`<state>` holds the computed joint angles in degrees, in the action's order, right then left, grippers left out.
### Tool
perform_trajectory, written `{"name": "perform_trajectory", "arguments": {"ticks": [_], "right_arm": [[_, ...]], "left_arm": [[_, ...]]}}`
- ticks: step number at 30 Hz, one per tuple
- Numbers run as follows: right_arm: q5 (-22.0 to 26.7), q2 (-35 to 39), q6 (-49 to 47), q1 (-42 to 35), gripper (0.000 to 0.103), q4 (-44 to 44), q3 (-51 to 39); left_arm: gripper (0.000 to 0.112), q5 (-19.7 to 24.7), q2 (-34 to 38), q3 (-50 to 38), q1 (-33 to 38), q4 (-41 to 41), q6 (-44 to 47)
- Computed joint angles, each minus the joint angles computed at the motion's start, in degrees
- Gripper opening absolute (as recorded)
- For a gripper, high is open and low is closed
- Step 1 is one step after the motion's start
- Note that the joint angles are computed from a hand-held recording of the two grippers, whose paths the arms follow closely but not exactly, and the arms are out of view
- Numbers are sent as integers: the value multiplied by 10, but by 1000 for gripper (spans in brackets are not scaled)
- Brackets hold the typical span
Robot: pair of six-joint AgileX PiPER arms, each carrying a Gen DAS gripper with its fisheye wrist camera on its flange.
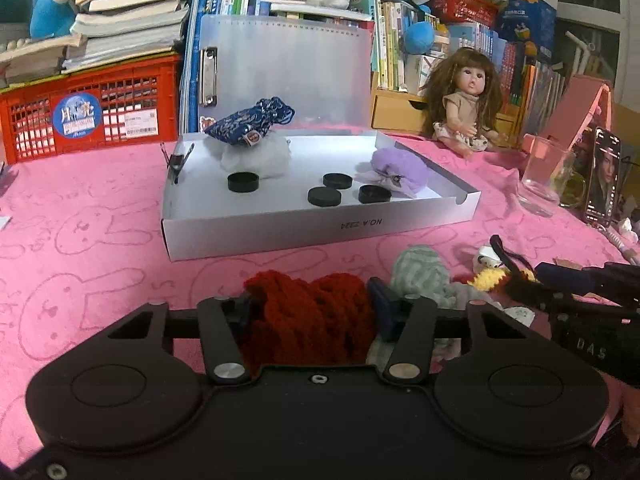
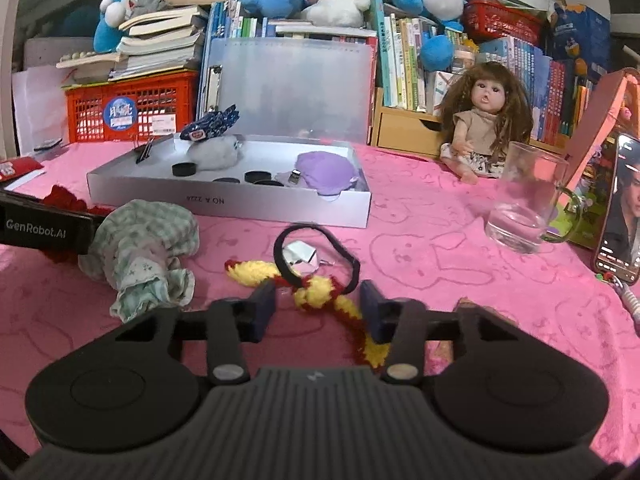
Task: Organize objects
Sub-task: 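Lift red pouch with left gripper while right gripper lifts knitted strip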
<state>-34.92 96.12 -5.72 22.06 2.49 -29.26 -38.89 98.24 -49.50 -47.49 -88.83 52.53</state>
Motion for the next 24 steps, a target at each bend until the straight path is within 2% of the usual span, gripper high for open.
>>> {"name": "perform_trajectory", "arguments": {"ticks": [4,6,8,16,24], "right_arm": [[3,-8,27,-10,31,-18,1],[-1,-12,22,-9,18,-10,4],[0,-20,28,-11,15,-10,6],[4,-35,59,-23,13,-28,6],[-2,-34,47,-19,13,-15,12]], "left_arm": [[49,-10,-5,-5,-8,-10,14],[49,-10,-9,-5,-8,-12,14],[49,-15,-14,-5,-8,-12,14],[49,-26,-29,-4,-7,-13,18],[49,-30,-34,-3,-5,-14,16]]}}
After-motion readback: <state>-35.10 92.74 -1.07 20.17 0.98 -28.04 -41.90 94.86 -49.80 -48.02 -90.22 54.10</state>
